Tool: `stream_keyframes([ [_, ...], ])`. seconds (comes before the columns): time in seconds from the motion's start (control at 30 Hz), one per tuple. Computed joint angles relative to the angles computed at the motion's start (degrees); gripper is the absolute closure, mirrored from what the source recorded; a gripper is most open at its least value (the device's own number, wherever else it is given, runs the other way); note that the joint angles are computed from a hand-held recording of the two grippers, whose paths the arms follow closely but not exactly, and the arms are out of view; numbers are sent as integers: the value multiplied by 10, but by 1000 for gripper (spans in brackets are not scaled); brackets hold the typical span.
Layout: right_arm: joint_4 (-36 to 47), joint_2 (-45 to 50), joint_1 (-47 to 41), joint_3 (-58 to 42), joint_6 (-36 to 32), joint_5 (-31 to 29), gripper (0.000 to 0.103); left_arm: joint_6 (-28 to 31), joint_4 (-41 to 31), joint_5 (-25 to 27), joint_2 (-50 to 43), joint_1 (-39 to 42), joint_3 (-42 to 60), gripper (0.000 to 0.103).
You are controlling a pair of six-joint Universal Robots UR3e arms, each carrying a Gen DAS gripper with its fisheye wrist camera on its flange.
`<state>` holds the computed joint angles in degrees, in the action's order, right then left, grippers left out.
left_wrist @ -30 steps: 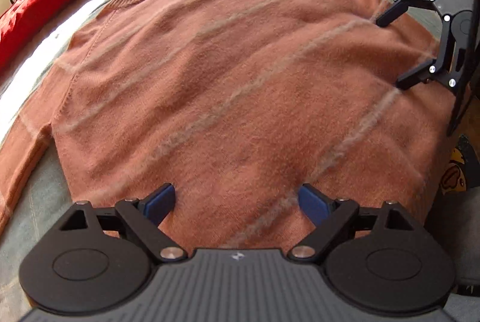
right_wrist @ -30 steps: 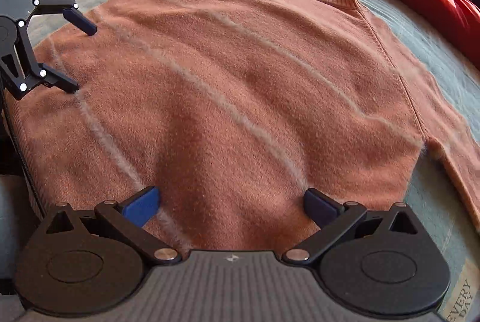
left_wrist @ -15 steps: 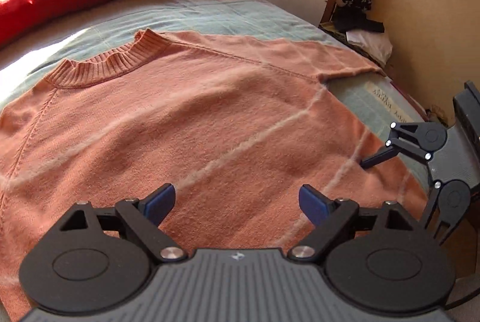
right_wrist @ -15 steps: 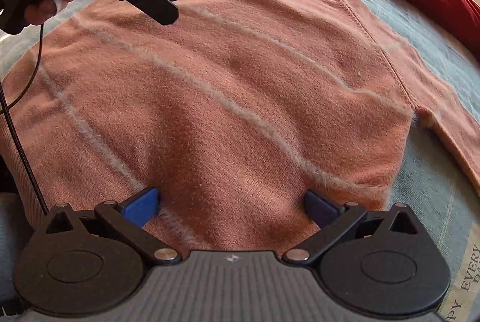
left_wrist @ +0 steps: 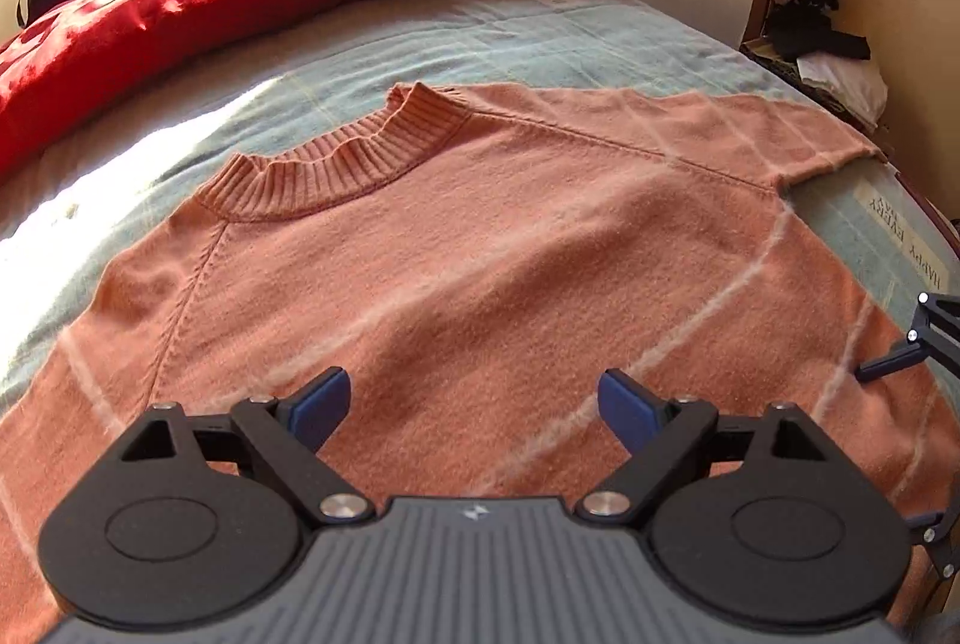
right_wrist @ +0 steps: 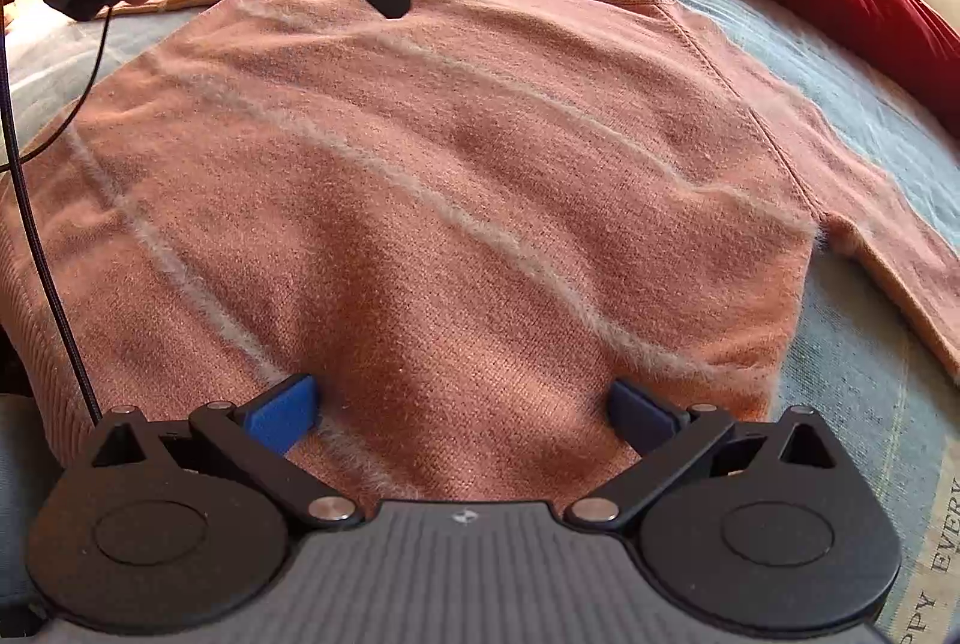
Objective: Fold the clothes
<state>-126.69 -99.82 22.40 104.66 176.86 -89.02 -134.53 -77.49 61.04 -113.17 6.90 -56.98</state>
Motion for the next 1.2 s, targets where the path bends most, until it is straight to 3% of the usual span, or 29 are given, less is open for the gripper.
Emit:
stream_keyframes([
  [0.1, 28, -4, -6, -20, -7, 8, 0, -34, 18, 35, -46, -24, 16, 12],
  [0.33, -43, -12, -30, -21, -1, 11, 0, -33, 40, 29, 49, 5, -68, 12],
  [0.63, -84, 40, -13, 4, 99, -41, 0, -6, 34, 58, 198, 46, -263, 12],
  [0.73, -85, 49, -14, 1, 101, -39, 0, 1, -33, 27, 215, 61, -242, 12],
  [0.9, -80, 48, -20, -3, 84, -29, 0, 101, -98, 22, 255, 70, -256, 12],
  [1.07, -28, 13, -17, -9, 52, -14, 0, 259, -193, 75, 345, 119, -312, 11],
  [1.2, 64, -35, 5, -12, 12, -15, 0, 308, -278, 132, 355, 140, -262, 11],
])
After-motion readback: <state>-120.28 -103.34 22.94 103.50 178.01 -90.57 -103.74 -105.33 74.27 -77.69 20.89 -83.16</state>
